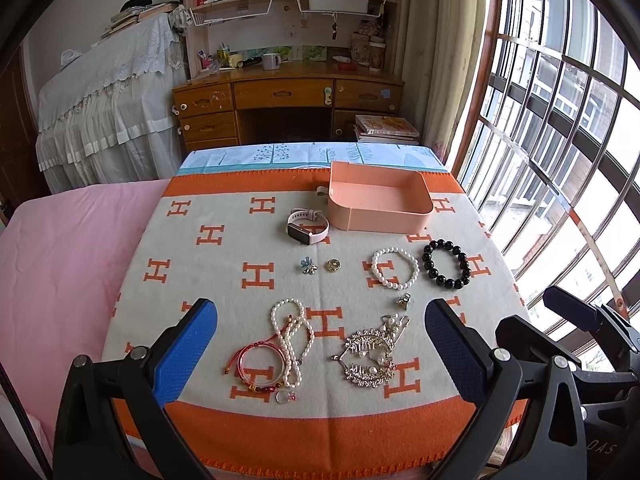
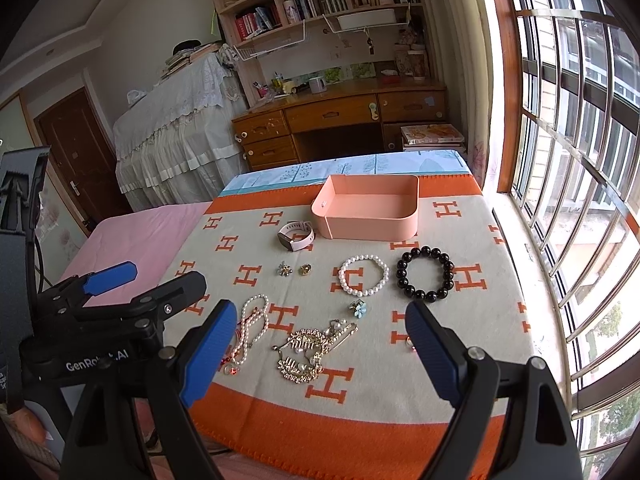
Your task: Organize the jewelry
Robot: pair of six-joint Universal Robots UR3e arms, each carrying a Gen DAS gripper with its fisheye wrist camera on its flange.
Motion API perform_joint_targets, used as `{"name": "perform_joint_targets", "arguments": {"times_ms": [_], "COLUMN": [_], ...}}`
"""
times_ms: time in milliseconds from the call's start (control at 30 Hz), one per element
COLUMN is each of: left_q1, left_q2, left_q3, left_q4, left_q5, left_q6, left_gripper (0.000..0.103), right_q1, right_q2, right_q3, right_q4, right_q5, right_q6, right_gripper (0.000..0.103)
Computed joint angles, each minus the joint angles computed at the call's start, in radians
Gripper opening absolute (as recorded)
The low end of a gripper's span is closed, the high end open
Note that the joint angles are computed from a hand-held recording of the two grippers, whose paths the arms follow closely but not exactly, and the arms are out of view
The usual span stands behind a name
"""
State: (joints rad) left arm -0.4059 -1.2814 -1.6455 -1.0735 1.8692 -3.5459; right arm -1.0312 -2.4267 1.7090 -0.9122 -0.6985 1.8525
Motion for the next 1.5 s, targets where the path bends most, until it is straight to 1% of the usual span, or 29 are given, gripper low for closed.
{"name": "perform_joint_targets", "arguments": {"times_ms": [100,200,267,333,433,467,500,533,600,667,700,733,800,867,933,1033,1100,1133,1267,1400,1500], "left_q1": [0.0,0.005,0.009,0.012,0.029,0.044,0.066,0.091,0.159,0.22,0.247,0.262,0.29,0.293,0.322,0.357,0.358,0.356,0.351,0.359,0.377], "left_q2": [-0.006,-0.004,-0.012,-0.029,-0.052,-0.066,-0.08,-0.097,-0.118,-0.161,-0.184,-0.215,-0.274,-0.35,-0.408,-0.522,-0.608,-0.651,-0.826,-0.996,-1.115], "left_q3": [0.01,0.009,0.019,0.031,0.035,0.051,0.071,0.096,0.131,0.189,0.214,0.242,0.281,0.327,0.365,0.46,0.538,0.578,0.77,0.98,1.156], "left_q4": [-0.008,-0.024,-0.031,-0.018,0.03,0.034,0.028,0.02,0.0,-0.047,-0.064,-0.077,-0.082,-0.085,-0.103,-0.152,-0.167,-0.167,-0.207,-0.287,-0.394], "left_q5": [-0.002,0.003,0.013,0.038,0.09,0.097,0.096,0.084,0.026,-0.035,-0.061,-0.077,-0.108,-0.113,-0.17,-0.239,-0.233,-0.226,-0.184,-0.174,-0.2], "left_q6": [0.002,0.011,0.023,0.041,0.098,0.122,0.145,0.165,0.225,0.276,0.301,0.313,0.346,0.346,0.352,0.338,0.324,0.324,0.376,0.45,0.502], "left_gripper": [0.102,0.102,0.102,0.102,0.102,0.102,0.102,0.102,0.102,0.102,0.102,0.102,0.102,0.102,0.102,0.102,0.102,0.102,0.102,0.102,0.102], "right_q1": [0.013,0.046,0.048,0.084,0.178,0.194,0.236,0.284,0.367,0.411,0.445,0.458,0.518,0.546,0.559,0.604,0.631,0.645,0.69,0.728,0.751], "right_q2": [0.01,0.022,0.027,0.05,0.097,0.136,0.161,0.196,0.269,0.38,0.422,0.48,0.568,0.675,0.807,0.949,1.019,1.07,1.174,1.221,1.243], "right_q3": [0.002,0.025,0.043,0.054,0.086,0.06,0.069,0.073,0.066,0.005,-0.011,-0.049,-0.089,-0.159,-0.252,-0.345,-0.382,-0.427,-0.496,-0.529,-0.546], "right_q4": [-0.017,-0.074,-0.093,-0.171,-0.357,-0.387,-0.466,-0.555,-0.681,-0.726,-0.76,-0.773,-0.825,-0.832,-0.829,-0.833,-0.836,-0.831,-0.829,-0.83,-0.834], "right_q5": [-0.006,-0.015,-0.018,-0.026,-0.064,-0.079,-0.101,-0.131,-0.191,-0.228,-0.253,-0.268,-0.32,-0.348,-0.373,-0.426,-0.447,-0.46,-0.489,-0.524,-0.55], "right_q6": [0.02,0.081,0.096,0.166,0.308,0.332,0.389,0.453,0.556,0.603,0.643,0.659,0.731,0.773,0.802,0.858,0.88,0.894,0.928,0.932,0.938], "right_gripper": [0.087,0.087,0.087,0.087,0.077,0.074,0.073,0.072,0.07,0.069,0.067,0.065,0.063,0.061,0.059,0.055,0.051,0.05,0.045,0.041,0.04]}}
